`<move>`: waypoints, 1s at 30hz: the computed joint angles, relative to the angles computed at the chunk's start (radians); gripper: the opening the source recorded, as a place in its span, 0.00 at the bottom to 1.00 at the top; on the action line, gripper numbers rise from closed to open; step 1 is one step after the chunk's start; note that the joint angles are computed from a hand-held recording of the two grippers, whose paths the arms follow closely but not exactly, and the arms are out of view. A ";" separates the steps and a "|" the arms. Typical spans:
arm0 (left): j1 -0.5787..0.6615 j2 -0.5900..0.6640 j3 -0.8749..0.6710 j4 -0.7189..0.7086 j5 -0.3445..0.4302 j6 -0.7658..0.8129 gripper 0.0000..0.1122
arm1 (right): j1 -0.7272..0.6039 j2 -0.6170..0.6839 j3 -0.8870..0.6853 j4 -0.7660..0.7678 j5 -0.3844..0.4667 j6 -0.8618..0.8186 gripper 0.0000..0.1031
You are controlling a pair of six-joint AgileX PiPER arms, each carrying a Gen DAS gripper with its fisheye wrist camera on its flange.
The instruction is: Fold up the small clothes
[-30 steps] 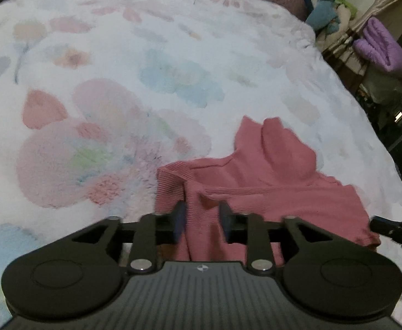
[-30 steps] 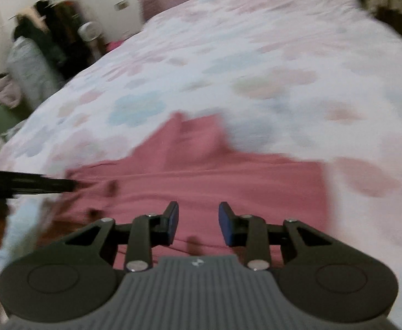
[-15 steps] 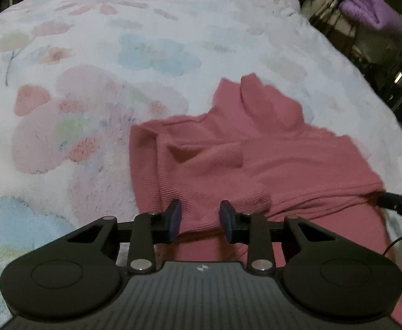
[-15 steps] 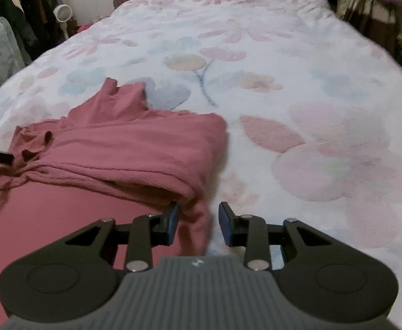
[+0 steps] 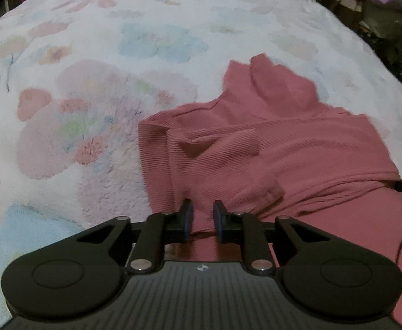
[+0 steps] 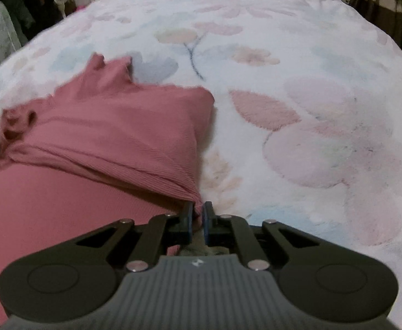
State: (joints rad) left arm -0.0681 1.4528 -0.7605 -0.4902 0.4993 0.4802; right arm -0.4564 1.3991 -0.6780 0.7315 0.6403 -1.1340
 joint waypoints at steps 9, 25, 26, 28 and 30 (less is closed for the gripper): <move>0.061 -0.136 -0.042 -0.028 0.129 0.066 0.30 | -0.120 -0.147 -0.107 -0.054 0.284 0.010 0.17; 0.008 0.320 -0.506 -0.186 0.153 0.133 0.43 | 0.308 0.344 -0.637 -0.123 0.227 0.408 0.39; 0.010 0.369 -0.550 -0.198 0.162 0.132 0.43 | 0.330 0.396 -0.687 -0.127 0.223 0.434 0.39; 0.013 0.457 -0.633 -0.198 0.178 0.113 0.43 | 0.363 0.491 -0.785 -0.132 0.229 0.479 0.39; 0.020 0.532 -0.704 -0.218 0.198 0.098 0.43 | 0.384 0.579 -0.884 -0.131 0.247 0.516 0.39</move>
